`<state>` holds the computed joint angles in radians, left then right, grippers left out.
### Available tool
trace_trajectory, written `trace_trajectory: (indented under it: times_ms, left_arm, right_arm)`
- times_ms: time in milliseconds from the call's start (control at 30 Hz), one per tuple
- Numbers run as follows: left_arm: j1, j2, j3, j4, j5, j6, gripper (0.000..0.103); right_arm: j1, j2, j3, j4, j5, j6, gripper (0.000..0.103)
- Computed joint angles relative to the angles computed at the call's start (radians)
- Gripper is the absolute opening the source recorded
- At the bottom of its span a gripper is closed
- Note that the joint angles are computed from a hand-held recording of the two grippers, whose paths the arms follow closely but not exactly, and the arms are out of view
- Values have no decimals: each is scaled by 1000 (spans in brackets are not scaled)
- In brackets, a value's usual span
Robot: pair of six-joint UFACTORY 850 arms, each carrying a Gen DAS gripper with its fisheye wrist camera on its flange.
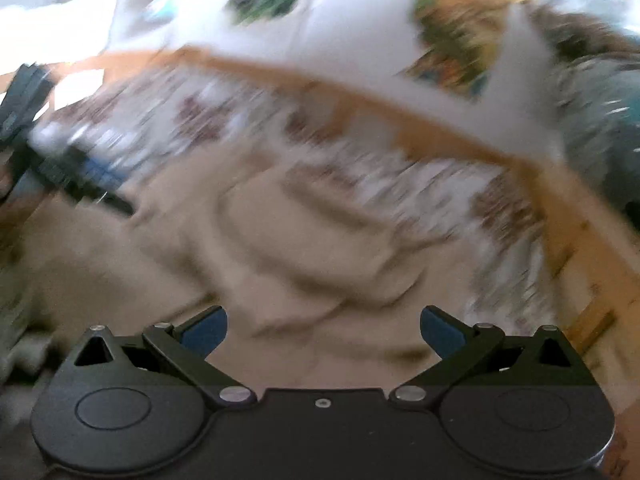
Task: Fold large clothes
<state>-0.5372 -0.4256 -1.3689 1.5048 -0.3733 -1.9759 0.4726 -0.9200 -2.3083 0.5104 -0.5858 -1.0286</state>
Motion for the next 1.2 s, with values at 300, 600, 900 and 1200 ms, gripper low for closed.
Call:
trace_trajectory:
  times_ms: [300,600,900,1200]
  left_arm:
    - [-58,96,156,52,-2,-56,102]
    - [-63,131,205,161,66,-119,102]
    - [-33,106,137,-63,131,241,102]
    - [-38,86,97,-187,128,456,102]
  right_arm:
    - [134,52,139,-629,-113,154,102]
    - [153,39,168,-774,-46,275,100]
    - [95,96,229,-413,225,210,95]
    - [81,-3,15,-296,-146,27,101]
